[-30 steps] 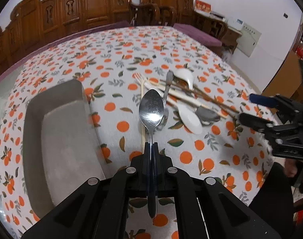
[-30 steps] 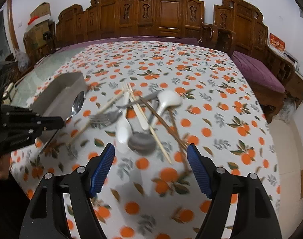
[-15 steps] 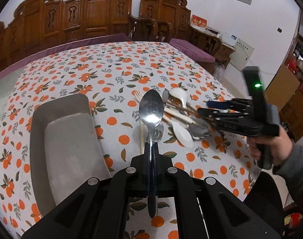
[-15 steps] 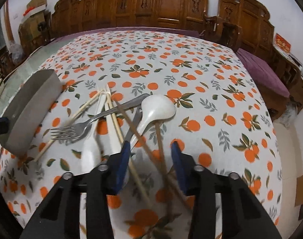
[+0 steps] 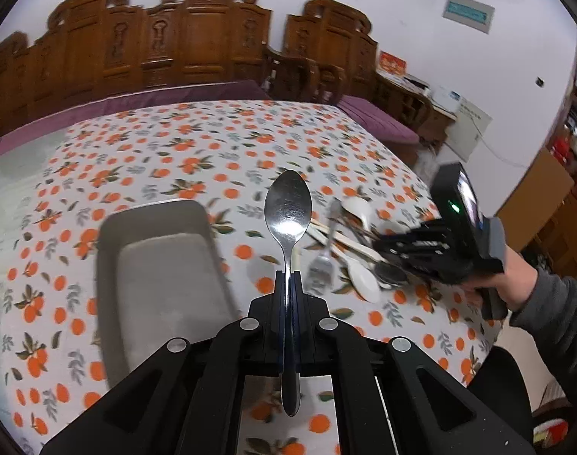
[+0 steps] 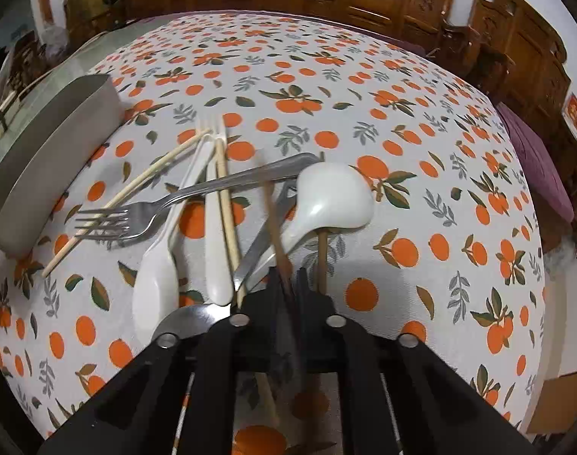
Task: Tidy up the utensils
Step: 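Lift the metal spoon toward the tray with left while right grasps a wooden chopstick, then release the spoon into the tray with left while right carries the chopstick over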
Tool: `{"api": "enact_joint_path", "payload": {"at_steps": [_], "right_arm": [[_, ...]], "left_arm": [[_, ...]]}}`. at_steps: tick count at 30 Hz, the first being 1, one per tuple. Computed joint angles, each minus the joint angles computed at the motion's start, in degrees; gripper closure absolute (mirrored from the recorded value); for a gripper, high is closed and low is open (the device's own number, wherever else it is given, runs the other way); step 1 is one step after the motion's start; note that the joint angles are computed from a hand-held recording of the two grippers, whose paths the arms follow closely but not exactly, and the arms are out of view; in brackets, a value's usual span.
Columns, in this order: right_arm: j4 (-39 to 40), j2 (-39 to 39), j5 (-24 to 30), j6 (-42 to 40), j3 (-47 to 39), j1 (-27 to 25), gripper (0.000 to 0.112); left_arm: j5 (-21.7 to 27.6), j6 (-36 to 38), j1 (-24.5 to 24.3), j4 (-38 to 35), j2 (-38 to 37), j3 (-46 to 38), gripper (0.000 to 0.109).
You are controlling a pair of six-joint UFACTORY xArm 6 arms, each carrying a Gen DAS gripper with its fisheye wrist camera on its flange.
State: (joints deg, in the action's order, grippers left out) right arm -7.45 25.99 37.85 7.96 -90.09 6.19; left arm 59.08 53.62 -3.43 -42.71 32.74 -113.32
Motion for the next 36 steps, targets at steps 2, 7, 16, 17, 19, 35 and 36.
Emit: {"api": "enact_joint_path", "payload": {"at_steps": [2,7,16,17,19,35,36], "right_arm": [[0.5,-0.7,-0.8,-0.7,0.7,0.2,0.107],[1.1,-2.8,-2.1,-0.3,1.5,0.8,0.106],[1.7,-5.1,-4.5,2.1,-0.1,3.9,0.106],[2.0,-5.1,-4.8,2.2,-0.3,4.4,0.106],[2.9,-4.9,-5.6,2.7,-1.3,5.7,0.106],[6.3,2.1,-5.4,6.2,-12.6,11.2,0.106],[6.4,2.0,-5.4,6.2,-12.5,11.2,0.106]], "left_arm": [[0.2,-1.4,0.7,0.5,1.8,-2.7,0.107],[1.3,-5.5,2.3,2.6,7.1,-10.5,0.107],[0.4,-10.2,2.9,7.8,12.1,-16.2,0.107],[0.2,-11.2,2.8,9.2,13.0,-17.1,0.107],[0.2,-12.7,2.7,11.1,14.5,-18.6,0.107],[6.8,-20.8,2.8,18.0,25.4,-34.7,0.106],[7.0,-20.8,2.9,17.8,25.3,-34.8,0.106]]}}
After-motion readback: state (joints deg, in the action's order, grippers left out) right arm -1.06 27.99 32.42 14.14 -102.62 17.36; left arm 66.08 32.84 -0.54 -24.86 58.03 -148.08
